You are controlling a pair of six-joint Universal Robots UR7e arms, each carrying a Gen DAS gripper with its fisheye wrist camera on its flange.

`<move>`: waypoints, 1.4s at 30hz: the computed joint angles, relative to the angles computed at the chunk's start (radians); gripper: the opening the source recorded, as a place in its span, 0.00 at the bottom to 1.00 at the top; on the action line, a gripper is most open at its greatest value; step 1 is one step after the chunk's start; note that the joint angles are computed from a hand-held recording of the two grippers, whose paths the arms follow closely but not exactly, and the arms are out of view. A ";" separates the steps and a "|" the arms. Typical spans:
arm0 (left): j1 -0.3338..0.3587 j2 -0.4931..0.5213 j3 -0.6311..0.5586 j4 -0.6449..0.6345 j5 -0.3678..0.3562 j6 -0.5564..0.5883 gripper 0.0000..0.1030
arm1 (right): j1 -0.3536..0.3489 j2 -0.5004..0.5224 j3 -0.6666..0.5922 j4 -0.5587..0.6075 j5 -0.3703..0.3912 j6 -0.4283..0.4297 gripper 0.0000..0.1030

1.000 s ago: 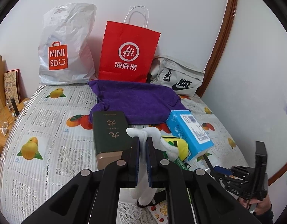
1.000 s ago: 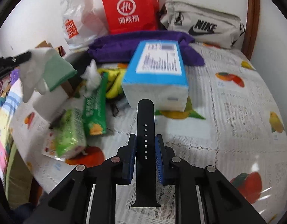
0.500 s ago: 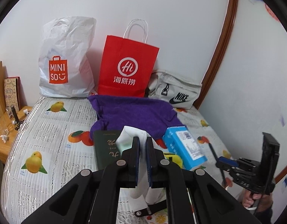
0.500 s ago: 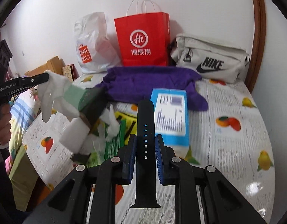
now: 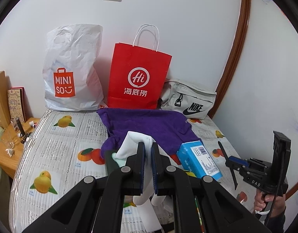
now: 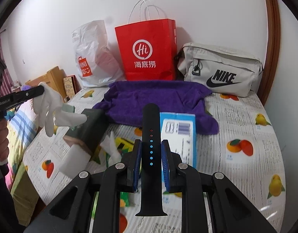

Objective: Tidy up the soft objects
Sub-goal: 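Carry the gloves and the strap toward the purple towel with both grippers, then lower the gloves and strap onto the purple towel and open both grippers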

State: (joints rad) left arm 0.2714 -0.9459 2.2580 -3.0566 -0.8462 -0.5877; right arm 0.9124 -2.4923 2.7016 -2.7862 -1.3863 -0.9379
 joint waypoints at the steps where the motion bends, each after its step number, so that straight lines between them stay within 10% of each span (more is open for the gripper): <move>1: 0.007 0.006 -0.009 0.004 0.004 0.003 0.07 | 0.025 0.036 -0.007 -0.032 -0.022 0.015 0.19; 13: 0.110 0.086 -0.136 0.040 0.005 0.066 0.07 | 0.209 0.414 -0.149 -0.275 -0.181 0.128 0.19; 42: 0.332 0.366 -0.525 0.067 -0.083 0.290 0.07 | 0.268 0.854 -0.459 -0.348 -0.311 0.191 0.19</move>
State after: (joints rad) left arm 0.6035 -0.5798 1.7326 -2.9895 -0.9293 -0.2979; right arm 1.1803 -1.6379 2.2431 -3.1338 -1.6973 -0.7473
